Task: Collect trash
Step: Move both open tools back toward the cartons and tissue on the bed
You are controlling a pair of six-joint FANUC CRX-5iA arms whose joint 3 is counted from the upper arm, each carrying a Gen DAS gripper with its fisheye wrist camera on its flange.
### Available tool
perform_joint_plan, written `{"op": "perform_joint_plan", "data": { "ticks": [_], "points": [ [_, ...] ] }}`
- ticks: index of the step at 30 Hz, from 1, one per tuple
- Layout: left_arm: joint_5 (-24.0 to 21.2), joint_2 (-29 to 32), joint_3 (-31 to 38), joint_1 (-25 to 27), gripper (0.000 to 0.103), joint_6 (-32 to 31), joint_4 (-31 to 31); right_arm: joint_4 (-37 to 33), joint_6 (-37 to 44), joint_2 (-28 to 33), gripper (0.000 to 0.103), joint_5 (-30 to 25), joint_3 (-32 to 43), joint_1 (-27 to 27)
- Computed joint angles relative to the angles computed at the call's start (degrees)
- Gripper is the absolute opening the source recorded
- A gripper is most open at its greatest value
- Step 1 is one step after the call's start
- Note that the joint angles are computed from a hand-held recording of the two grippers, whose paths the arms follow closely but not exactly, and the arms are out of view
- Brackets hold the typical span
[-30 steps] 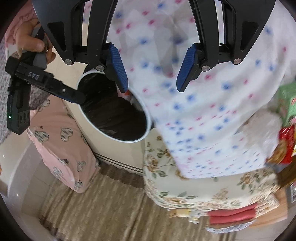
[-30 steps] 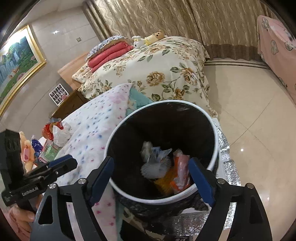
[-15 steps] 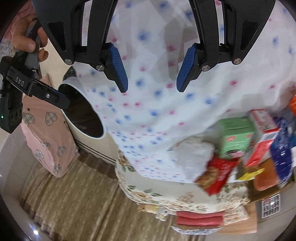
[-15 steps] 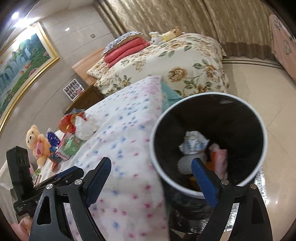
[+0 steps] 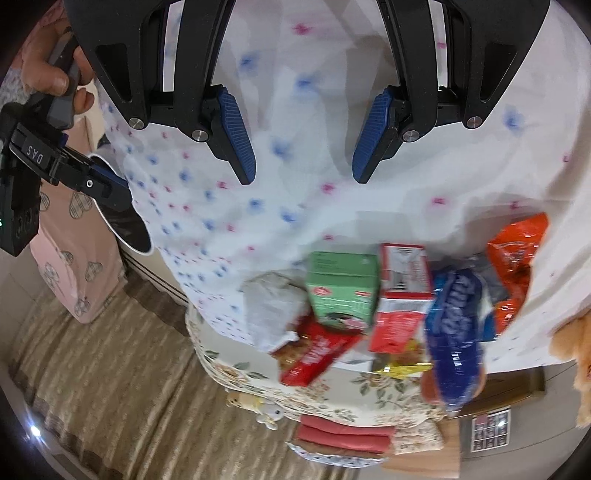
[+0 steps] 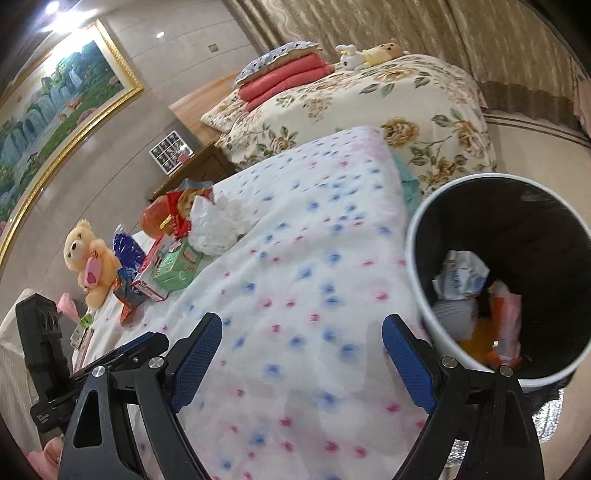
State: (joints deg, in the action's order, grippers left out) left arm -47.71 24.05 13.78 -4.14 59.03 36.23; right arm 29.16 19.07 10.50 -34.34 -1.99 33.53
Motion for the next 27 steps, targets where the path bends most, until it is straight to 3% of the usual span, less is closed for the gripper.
{"op": "perform_joint_plan", "data": {
  "ticks": [14,27],
  "points": [
    [-0.1,2.4,4.3,2.6,0.057,5.6,-2.7,-7.2,9.6,7.8,0.09,-1.7,11.6,0.2],
    [-1.2,7.8,13.1,2.7,0.058,8.7,-4.8,-12.0,15.0,15.8,0.09,-3.8,23.2,-1.1]
  ]
}}
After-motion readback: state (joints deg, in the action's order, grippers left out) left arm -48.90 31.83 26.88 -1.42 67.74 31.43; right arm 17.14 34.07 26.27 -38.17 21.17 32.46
